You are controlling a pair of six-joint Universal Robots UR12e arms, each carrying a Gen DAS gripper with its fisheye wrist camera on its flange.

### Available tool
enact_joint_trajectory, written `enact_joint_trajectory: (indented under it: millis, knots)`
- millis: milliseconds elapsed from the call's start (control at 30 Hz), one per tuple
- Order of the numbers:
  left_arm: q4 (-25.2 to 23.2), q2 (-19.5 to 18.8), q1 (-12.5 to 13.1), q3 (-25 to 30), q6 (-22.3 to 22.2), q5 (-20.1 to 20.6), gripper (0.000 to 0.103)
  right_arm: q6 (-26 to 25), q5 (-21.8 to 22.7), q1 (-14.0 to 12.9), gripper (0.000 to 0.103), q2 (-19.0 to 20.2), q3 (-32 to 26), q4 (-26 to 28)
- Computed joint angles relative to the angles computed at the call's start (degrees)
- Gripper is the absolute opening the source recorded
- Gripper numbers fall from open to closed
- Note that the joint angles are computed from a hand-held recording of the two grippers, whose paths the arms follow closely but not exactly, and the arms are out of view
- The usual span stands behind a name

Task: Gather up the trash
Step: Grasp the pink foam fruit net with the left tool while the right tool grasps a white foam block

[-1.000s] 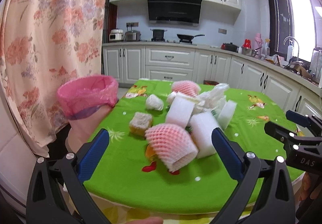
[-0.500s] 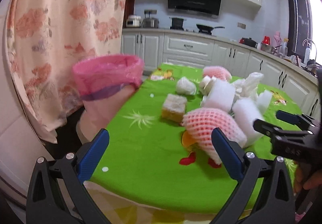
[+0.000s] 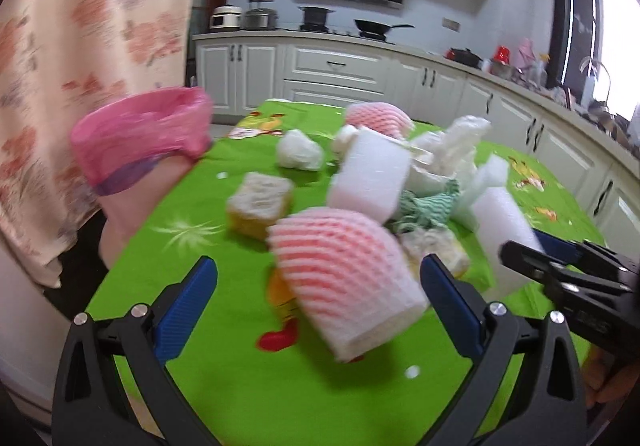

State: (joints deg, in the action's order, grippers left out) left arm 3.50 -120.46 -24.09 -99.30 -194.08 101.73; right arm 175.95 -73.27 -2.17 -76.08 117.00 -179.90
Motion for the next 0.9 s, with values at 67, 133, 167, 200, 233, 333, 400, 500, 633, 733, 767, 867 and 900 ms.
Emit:
enact_joint_trajectory:
  millis: [67, 133, 167, 200, 233, 333, 400, 500, 633, 733, 767, 867, 900]
  knots:
    - [-1.5, -1.1, -0.6, 1.7, 0.8, 0.4, 0.098, 0.0, 0.7, -0.8, 0.048, -0.7, 1.0, -0.4]
    - [-3.3, -2.4, -1.1, 3.6, 1.1, 1.8, 0.096, 0.0, 1.4, -1.5, 0.048, -1.1, 1.7, -0.9]
    - [-4.2, -3.1, -1.4, 4.7, 1.3, 2.8, 0.091, 0.3, 1.6, -1.7, 0.048, -1.2, 1.8, -1.1]
    - [-4.8, -3.6, -1.5, 5.3, 1.5, 3.3, 0.084, 0.7, 2.2, -1.9, 0.048, -1.1, 1.8, -1.2]
    - [-5.8, -4.2, -1.7, 6.1, 1.8, 4.3, 0.080, 1.0, 2.7, -2.2, 0.048, -1.1, 1.8, -1.3]
    - [-7.3, -4.8, -1.4, 6.9, 2.2, 4.7, 0.067, 1.3, 3.5, -2.3, 0.048, -0.7, 1.5, -1.6]
    - [-6.5, -4.7, -1.2, 6.2, 3.2, 3.8, 0.047, 1.1, 3.9, -2.3, 0.048, -0.4, 1.0, -1.4]
    - [-4.3, -3.4, -0.9, 4.2, 5.1, 1.7, 0.029, 0.9, 4.8, -2.1, 0.048, -0.1, 0.6, -1.2]
    - [-1.9, -1.3, -0.1, 1.7, 5.4, -0.8, 0.025, 0.2, 6.7, -1.6, 0.048, 0.1, -0.1, -0.9]
    - [-0.3, 0.2, 0.5, -0.2, 4.9, -2.2, 0.025, 0.1, 7.7, -1.1, 0.048, 0.1, -0.6, -1.3]
    - [0.4, 0.7, 0.6, -0.8, 4.9, -2.0, 0.025, 0.0, 8.1, -1.0, 0.048, 0.1, -0.8, -1.4]
    - [2.3, 1.6, 1.2, -1.9, 4.3, -1.3, 0.025, -0.4, 8.6, -0.3, 0.048, 0.3, -2.1, -1.4]
    - [2.7, 1.8, 1.3, -2.0, 3.9, -1.0, 0.025, -0.7, 8.6, 0.1, 0.048, 0.6, -2.9, -1.2]
